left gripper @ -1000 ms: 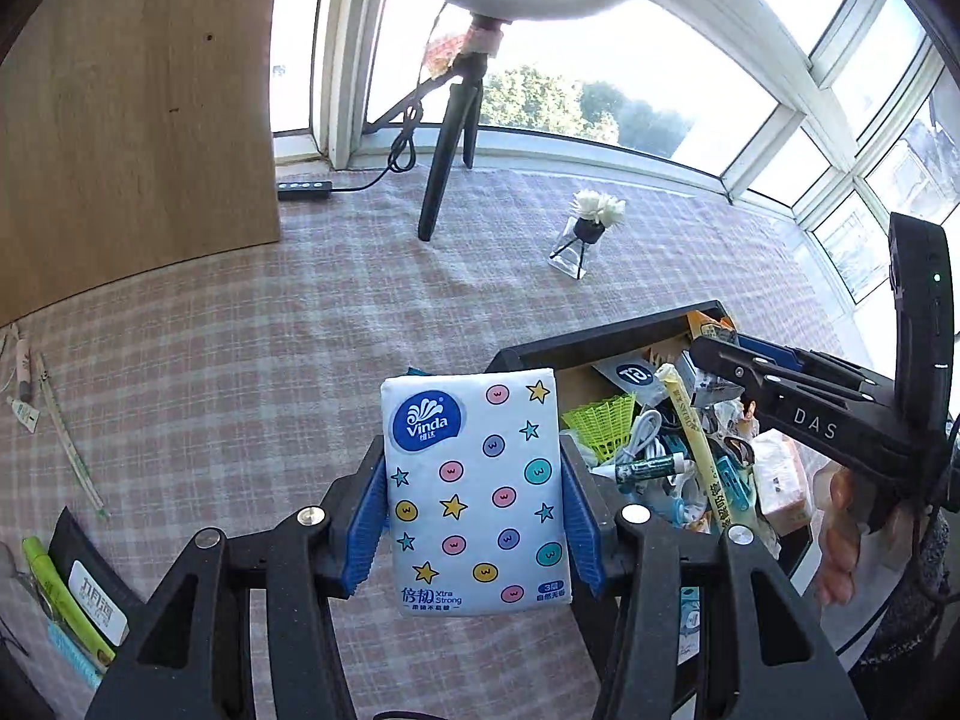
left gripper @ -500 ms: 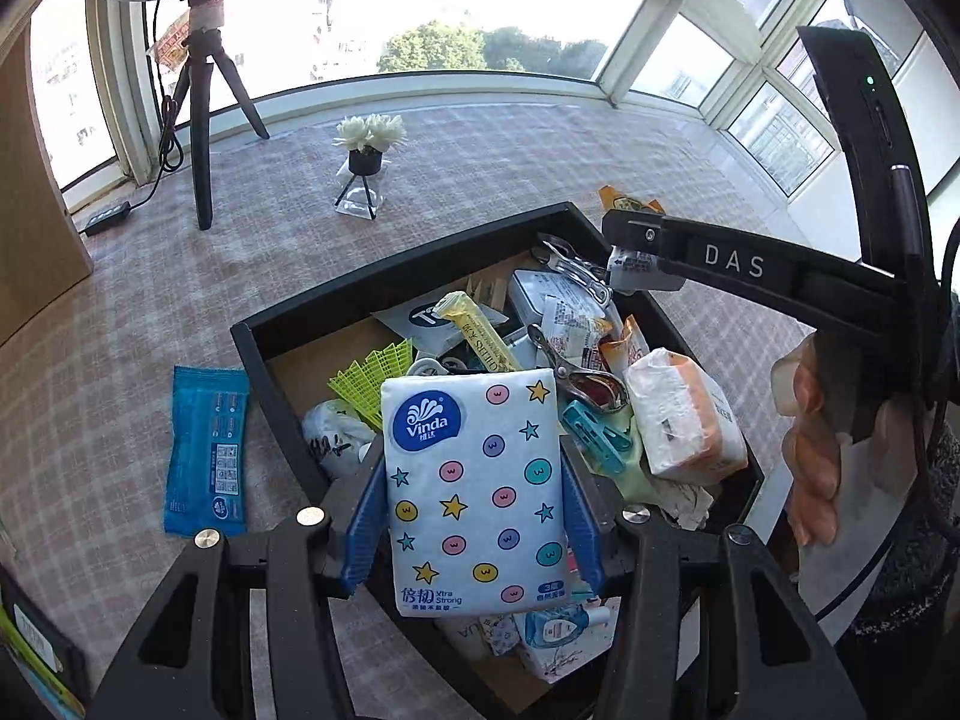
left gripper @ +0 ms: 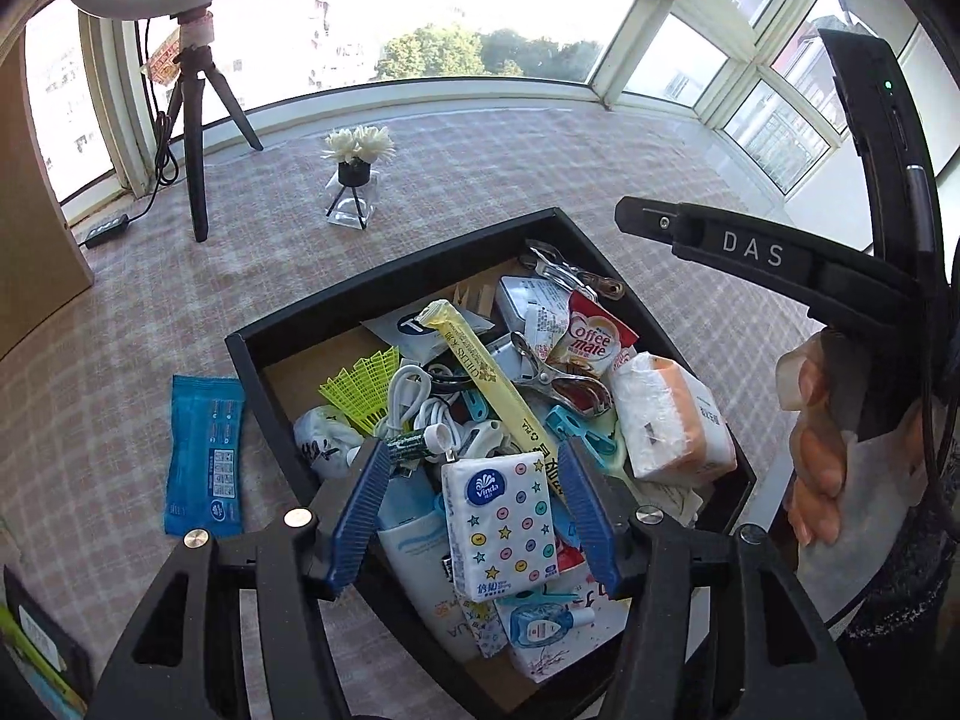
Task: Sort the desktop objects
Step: 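Carry the tissue pack and wrapper into the black tray and open both tools, then move the left tool to the light-blue tube while the right tool moves to the dragon keychain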
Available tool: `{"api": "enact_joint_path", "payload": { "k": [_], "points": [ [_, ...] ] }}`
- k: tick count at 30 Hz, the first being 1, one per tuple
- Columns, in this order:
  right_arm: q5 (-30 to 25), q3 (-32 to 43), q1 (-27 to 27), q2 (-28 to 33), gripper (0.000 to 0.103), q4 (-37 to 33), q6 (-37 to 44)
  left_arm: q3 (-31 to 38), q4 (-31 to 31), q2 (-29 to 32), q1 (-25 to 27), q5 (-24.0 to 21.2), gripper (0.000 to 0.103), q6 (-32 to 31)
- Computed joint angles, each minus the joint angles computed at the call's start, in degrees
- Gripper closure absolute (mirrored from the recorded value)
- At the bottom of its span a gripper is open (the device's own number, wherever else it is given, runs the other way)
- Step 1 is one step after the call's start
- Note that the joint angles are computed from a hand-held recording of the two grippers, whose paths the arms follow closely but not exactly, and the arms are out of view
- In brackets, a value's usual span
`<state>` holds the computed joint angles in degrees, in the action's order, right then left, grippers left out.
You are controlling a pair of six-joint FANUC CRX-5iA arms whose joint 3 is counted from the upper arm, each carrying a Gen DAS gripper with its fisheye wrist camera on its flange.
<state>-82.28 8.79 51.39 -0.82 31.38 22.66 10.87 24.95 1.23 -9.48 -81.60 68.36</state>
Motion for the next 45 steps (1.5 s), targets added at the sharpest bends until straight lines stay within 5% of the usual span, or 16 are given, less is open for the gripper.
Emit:
{"api": "enact_joint_path", "payload": {
  "k": [18,39,45],
  "points": [
    [3.04,10.56,5.63,8.49,0.058,-2.65,8.21,-3.65,-4.47,-6.42,12.59,1.96,0.047,-1.64],
    [-0.09,40.51,10.35,31.19,0.058,-17.28,31.41,-13.32,-8.34,-10.66,46.37,1.08,0.047,1.69],
    [-1.22,43.47,10.76,33.58,0.058,-21.20,32.61,-15.10,-9.65,-10.46,53.52,-0.25,0.047,2.89]
  ]
}}
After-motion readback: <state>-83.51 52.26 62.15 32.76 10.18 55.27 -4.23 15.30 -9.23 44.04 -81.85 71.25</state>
